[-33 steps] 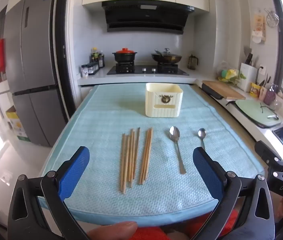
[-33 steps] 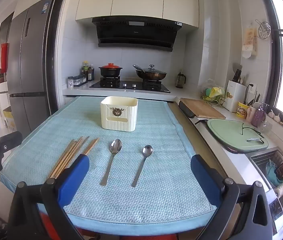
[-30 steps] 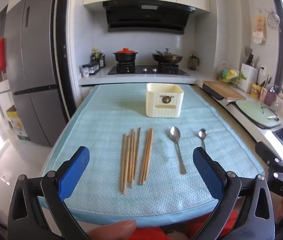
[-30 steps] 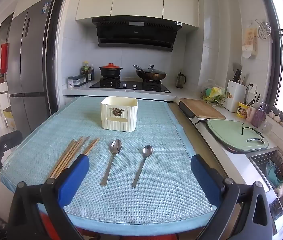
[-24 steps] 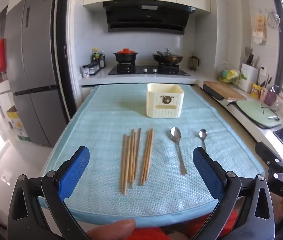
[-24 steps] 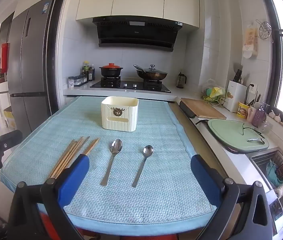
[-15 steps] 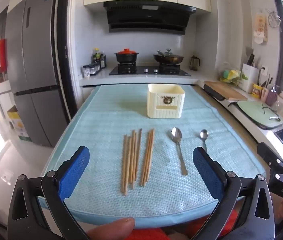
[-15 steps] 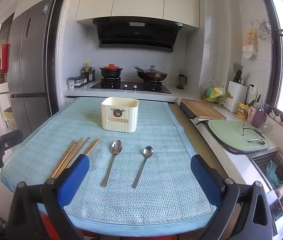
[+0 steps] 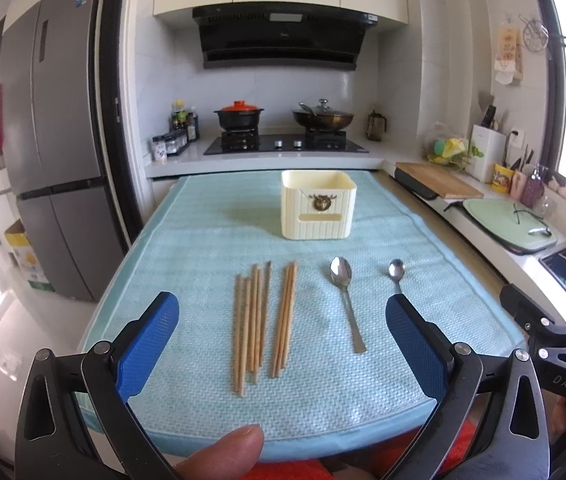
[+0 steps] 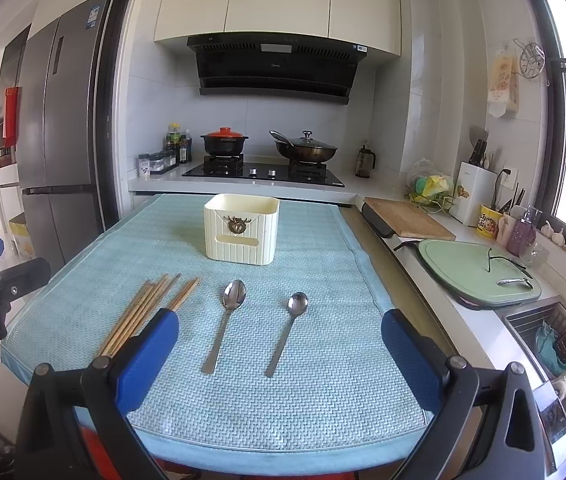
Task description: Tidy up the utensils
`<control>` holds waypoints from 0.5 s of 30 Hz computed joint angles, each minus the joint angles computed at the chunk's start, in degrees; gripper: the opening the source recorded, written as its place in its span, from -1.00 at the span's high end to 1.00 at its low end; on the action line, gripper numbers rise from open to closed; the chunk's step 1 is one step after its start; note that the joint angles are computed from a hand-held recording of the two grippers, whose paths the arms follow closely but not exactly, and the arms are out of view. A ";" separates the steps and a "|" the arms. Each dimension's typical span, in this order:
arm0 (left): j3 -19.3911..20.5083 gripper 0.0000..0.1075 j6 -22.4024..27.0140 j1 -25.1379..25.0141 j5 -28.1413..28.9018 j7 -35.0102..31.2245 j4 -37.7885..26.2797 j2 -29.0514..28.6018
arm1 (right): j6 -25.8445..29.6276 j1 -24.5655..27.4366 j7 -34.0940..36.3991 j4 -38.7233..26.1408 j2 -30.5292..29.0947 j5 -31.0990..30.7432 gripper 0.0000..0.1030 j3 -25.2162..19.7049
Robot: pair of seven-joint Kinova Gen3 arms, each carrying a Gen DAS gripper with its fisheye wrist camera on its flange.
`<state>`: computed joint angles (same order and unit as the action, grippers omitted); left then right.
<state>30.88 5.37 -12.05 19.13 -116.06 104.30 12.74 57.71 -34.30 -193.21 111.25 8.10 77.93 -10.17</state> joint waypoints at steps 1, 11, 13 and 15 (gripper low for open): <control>0.24 -0.91 0.64 -0.25 -0.37 0.54 -0.51 0.24 | -0.20 0.07 -0.05 0.08 -0.04 0.07 -1.00 0.03; -11.30 -0.91 1.96 10.35 -3.18 4.22 -1.86 0.32 | -1.93 0.45 -1.16 0.28 0.36 1.29 -1.00 0.24; -11.04 -0.91 2.14 10.14 -3.26 4.28 -1.90 0.35 | -2.93 0.74 -1.79 0.93 0.01 1.76 -1.00 0.32; -9.43 -0.91 2.20 8.56 -2.53 3.63 -1.84 0.48 | -4.35 1.28 -2.47 1.27 -0.34 2.14 -1.00 0.43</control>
<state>21.46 7.57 -3.50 16.59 -112.42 102.45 13.22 53.36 -33.02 -195.68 112.53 7.76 80.07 -9.74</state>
